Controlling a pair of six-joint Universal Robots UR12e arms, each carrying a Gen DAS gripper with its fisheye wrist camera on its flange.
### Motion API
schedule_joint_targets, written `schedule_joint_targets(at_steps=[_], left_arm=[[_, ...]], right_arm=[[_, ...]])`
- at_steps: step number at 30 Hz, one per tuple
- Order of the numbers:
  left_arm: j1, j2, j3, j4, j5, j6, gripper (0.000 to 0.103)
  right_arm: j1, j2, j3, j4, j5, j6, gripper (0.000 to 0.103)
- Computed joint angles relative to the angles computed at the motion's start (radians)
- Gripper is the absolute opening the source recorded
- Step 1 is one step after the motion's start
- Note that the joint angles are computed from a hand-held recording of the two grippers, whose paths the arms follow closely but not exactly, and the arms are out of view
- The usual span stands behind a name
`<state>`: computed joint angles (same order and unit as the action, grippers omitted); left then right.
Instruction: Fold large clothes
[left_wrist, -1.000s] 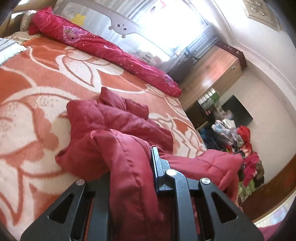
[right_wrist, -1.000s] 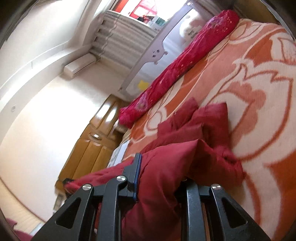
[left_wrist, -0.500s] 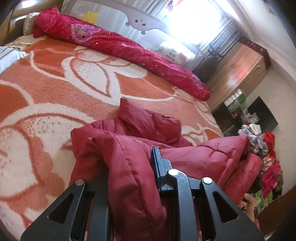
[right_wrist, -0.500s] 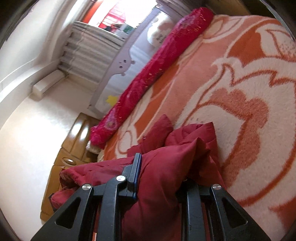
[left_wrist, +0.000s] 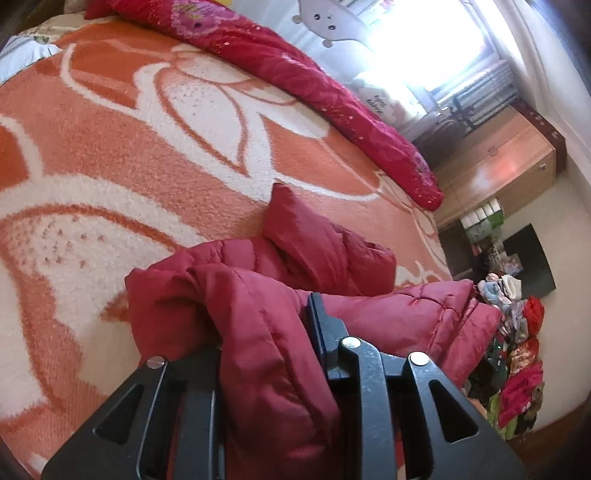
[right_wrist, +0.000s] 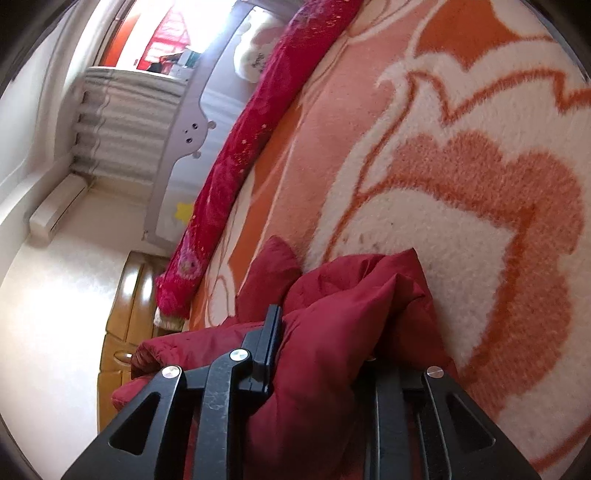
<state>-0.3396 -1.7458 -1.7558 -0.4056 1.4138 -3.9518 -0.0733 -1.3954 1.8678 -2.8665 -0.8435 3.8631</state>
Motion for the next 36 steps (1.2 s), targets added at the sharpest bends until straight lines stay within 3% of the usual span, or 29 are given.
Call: schedule_joint_targets(at_steps=[5,12,20,23,24,26,28,31,36], left_arm=[[0.003,-0.026,0.021,-0.017,0.010,-0.010,0.022],[0.015,-0.042,0.022,-0.017,-0.012,-0.008,0.022],[0.015,0.008,0.008,-0.019,0.009,0.058,0.027],[0.007,0.043,-0.014,0.010,0.048,0.038,0.040],[-0.002,0.060,-0.024,0.020,0.088,0.036,0.050],[-0.008,0.089,-0.048,0.060,0.110,0.032,0.053],[-0.015,0.112,-0.065,0.088,0.093,0.041,0.053],[-0.042,0.109,-0.050,0.065,0.078,0.091,0.053],[-0.099,0.025,0.047,-0.023,-0.021,0.184,0.053]], right_arm=[[0.019,0.023,-0.012,-0.021,-0.066,0.047,0.022],[0.033,0.032,-0.028,0.001,-0.123,0.008,0.021],[0.050,0.048,-0.052,0.035,-0.163,-0.006,0.021],[0.055,0.049,-0.056,0.044,-0.180,-0.007,0.021],[0.056,0.049,-0.057,0.045,-0.186,-0.007,0.021],[0.058,0.051,-0.059,0.044,-0.193,-0.001,0.021],[0.060,0.050,-0.060,0.048,-0.201,-0.006,0.021],[0.071,0.049,-0.067,0.058,-0.228,-0.024,0.021],[0.083,0.050,-0.083,0.089,-0.260,-0.058,0.021]])
